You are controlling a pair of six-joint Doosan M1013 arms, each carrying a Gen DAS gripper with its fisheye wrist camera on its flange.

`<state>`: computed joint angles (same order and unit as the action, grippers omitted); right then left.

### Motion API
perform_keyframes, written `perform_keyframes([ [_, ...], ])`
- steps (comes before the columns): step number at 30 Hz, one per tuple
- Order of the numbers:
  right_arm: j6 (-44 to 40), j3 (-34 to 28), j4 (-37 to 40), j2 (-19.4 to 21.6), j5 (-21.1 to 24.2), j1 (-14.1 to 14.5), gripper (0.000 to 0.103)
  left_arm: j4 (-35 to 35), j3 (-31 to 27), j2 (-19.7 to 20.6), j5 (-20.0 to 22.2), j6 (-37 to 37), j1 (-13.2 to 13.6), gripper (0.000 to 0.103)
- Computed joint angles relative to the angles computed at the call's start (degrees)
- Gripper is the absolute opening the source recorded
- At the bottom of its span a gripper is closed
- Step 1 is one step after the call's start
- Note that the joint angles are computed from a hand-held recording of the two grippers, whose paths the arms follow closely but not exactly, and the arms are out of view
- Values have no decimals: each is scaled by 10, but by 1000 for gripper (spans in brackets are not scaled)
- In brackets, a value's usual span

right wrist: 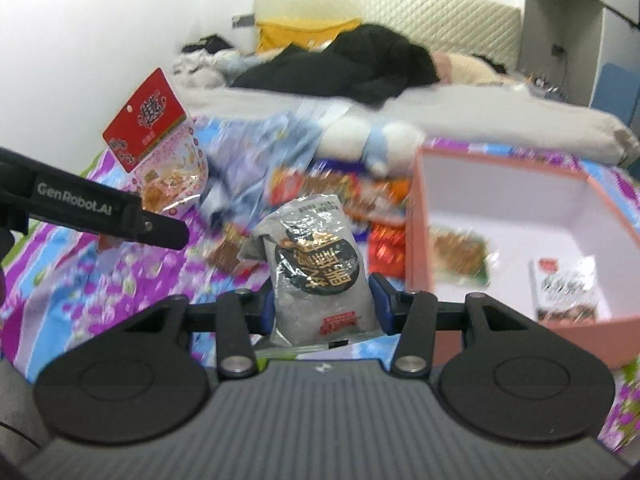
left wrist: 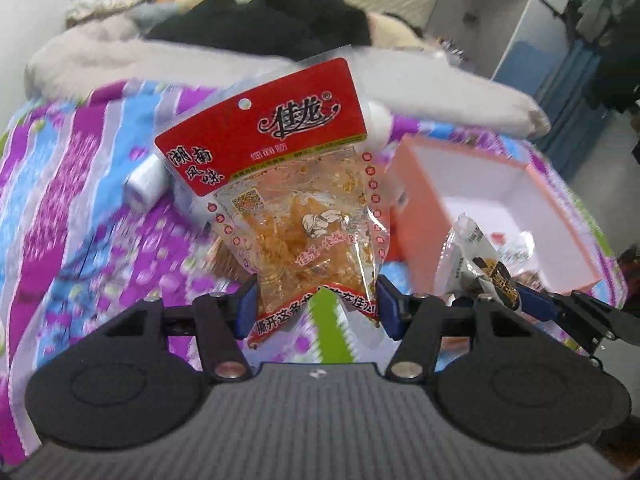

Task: Organize snacks
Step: 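Lift both held packs and carry them over the pink box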

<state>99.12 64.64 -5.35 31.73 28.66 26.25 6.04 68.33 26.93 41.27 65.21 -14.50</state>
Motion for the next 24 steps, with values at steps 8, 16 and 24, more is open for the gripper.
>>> perform_keyframes([
  [8, 43, -32, -41, -1, -6, -20, 50, -17, -86, 30, 12, 25, -15, 64],
  [16, 69, -54, -65, 2, -13, -42, 50, -44, -180, 75, 28, 57, -29, 64],
  [24, 104, -61, -87, 11, 1, -66, 50, -78, -310, 159, 104, 90, -46, 64],
])
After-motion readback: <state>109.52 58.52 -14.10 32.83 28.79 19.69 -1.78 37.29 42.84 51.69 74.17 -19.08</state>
